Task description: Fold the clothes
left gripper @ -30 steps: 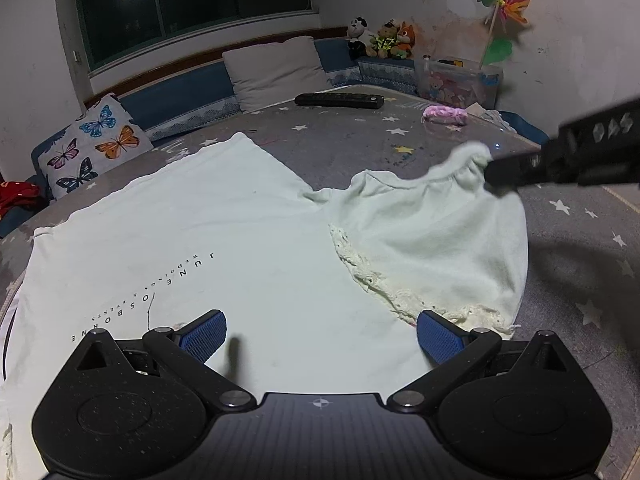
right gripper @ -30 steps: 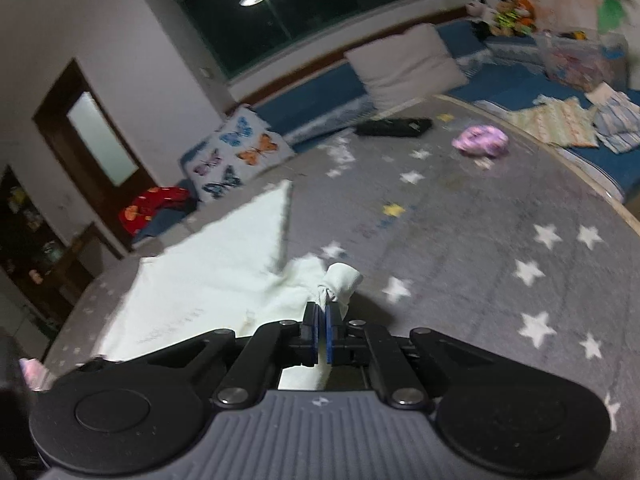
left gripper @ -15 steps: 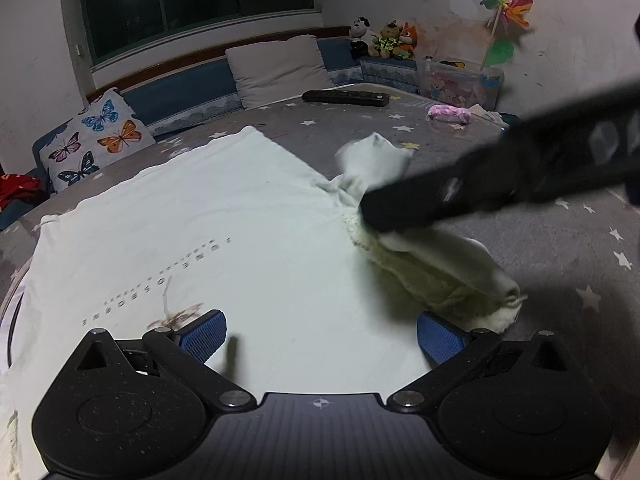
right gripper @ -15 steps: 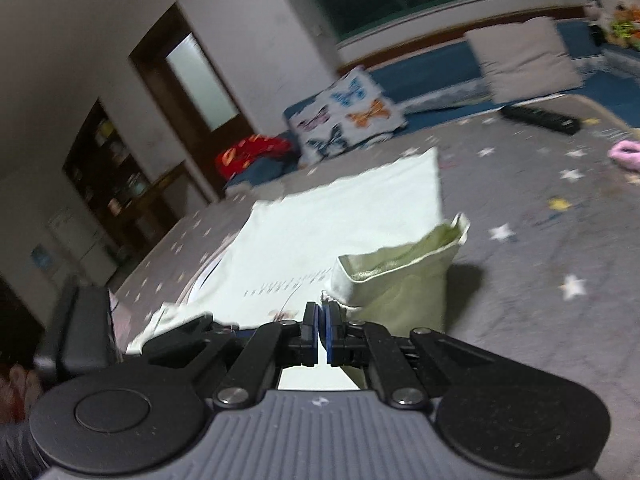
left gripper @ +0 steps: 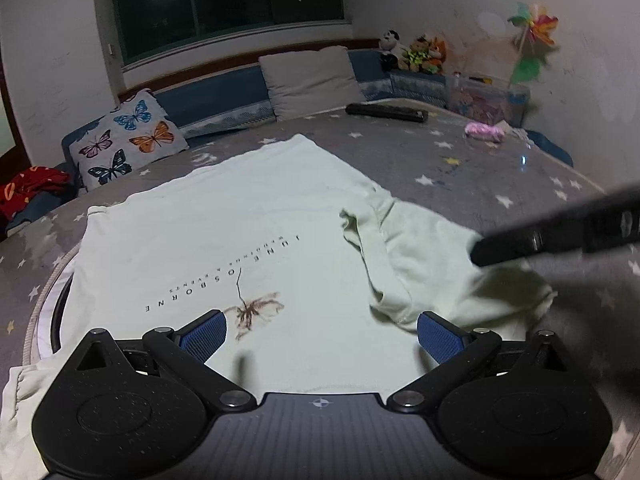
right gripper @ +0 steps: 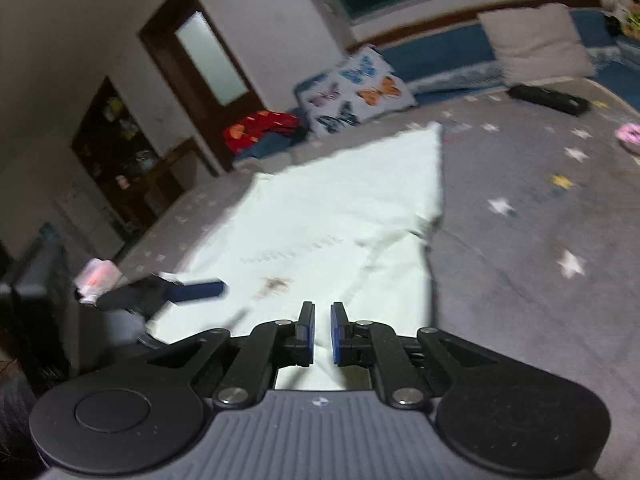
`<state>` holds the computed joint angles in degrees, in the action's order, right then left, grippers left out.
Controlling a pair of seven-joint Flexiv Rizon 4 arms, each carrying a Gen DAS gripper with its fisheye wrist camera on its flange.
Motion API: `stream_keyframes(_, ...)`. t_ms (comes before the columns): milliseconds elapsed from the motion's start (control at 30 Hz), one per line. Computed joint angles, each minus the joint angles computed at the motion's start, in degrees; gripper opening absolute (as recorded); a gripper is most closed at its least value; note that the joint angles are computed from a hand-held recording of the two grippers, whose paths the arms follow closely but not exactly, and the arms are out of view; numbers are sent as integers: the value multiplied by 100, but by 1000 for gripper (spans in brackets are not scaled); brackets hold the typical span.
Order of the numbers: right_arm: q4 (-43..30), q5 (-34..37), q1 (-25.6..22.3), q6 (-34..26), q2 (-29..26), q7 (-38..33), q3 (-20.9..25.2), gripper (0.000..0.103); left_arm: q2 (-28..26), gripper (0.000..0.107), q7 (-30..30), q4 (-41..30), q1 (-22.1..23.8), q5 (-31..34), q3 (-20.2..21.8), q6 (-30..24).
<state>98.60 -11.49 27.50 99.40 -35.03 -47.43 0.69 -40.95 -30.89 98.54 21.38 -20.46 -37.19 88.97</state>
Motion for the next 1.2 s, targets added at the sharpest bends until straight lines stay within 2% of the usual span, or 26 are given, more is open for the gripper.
stream_keyframes(167,355,-84,239,-543,225,164,-372,8,-48,103,-68,-153,-113,-77,49,-74)
stream_keyframes(333,374,-325,333,-547,309,235,-606,9,-105,103,-220,-430,-487,-181,461,-218)
stream_keyframes(433,65,-451,283,-557,155,218,-641,9,-131,103,-266,-532,-666,-235,676,-286)
stream_keyframes(567,-652,-626,-50,-737,-245,-28,-314,9,-140,103,-254,-599,-793,-323,832,-419)
stream_keyframes(767,-1825,-709,-485,-1486,-938,-509,264,9,-138,103,-150,-632,-876,-506,909,-619)
stream_keyframes(900,-2170,-605,-541,-1914,-1161,-686,362,9,-133,103,-169,-762,-996,-704,1101,-967)
stream_keyframes(967,-2100,-570,-486,-1893,-1115,-698,284,10,-126,103,-185,-842,-1066,-830,1218,-1212)
stream_keyframes(1000,-2021,-567,-446,-1838,-1063,-690,227,11,-123,103,-162,-863,-1090,-897,1255,-1278)
stream_keyframes(1067,-1824,-570,-376,-1686,-933,-671,133,26,-106,103,-55,-852,-1136,-997,1300,-1273)
stream_keyframes(1200,-1355,-662,-159,-1395,-637,-558,-150,32,-86,103,199,-768,-1155,-1149,1276,-1166)
